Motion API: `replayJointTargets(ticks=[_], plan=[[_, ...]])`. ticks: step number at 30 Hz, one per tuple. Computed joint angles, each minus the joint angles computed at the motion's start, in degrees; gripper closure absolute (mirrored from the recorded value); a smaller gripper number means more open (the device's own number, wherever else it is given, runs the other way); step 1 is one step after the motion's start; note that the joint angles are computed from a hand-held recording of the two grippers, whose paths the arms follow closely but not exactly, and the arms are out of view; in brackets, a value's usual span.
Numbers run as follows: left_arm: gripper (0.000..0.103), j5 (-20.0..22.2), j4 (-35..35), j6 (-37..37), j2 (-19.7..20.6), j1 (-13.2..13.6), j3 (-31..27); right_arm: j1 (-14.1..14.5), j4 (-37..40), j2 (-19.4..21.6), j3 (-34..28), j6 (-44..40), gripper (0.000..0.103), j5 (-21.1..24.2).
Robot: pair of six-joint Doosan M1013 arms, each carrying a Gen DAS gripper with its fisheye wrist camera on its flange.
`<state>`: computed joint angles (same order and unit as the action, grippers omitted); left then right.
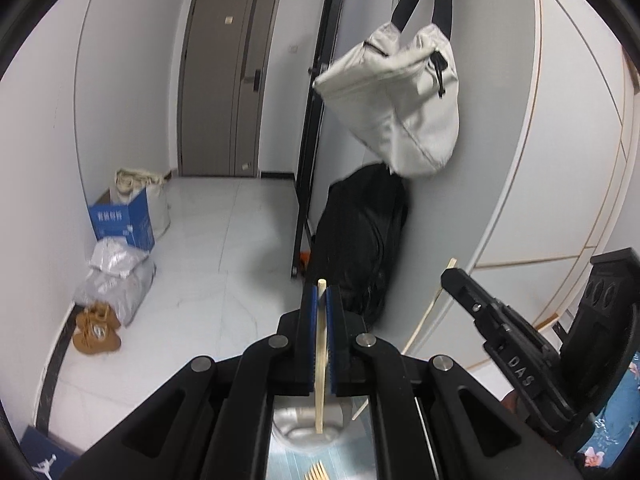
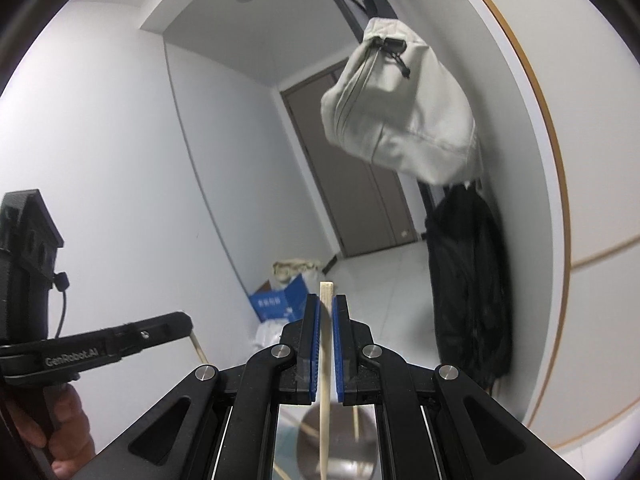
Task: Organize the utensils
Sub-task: 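Lower both held chopsticks into the white holder and open both tools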
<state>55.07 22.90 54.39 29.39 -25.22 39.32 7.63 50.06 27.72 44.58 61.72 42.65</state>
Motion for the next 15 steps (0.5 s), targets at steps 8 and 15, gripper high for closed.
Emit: replayJointTargets(ticks=[8, 15], plan=[[0.103, 0.79, 0.34, 0.16, 3.48, 1.14, -4.34, 1.1, -5.53, 4.93, -6.66, 5.18, 0.098, -0.83], [0.103, -0.65, -1.92, -2.28, 4.77, 2.53, -3.43, 1.94, -9.46, 6.85, -7.38, 8.15, 0.098, -2.85]])
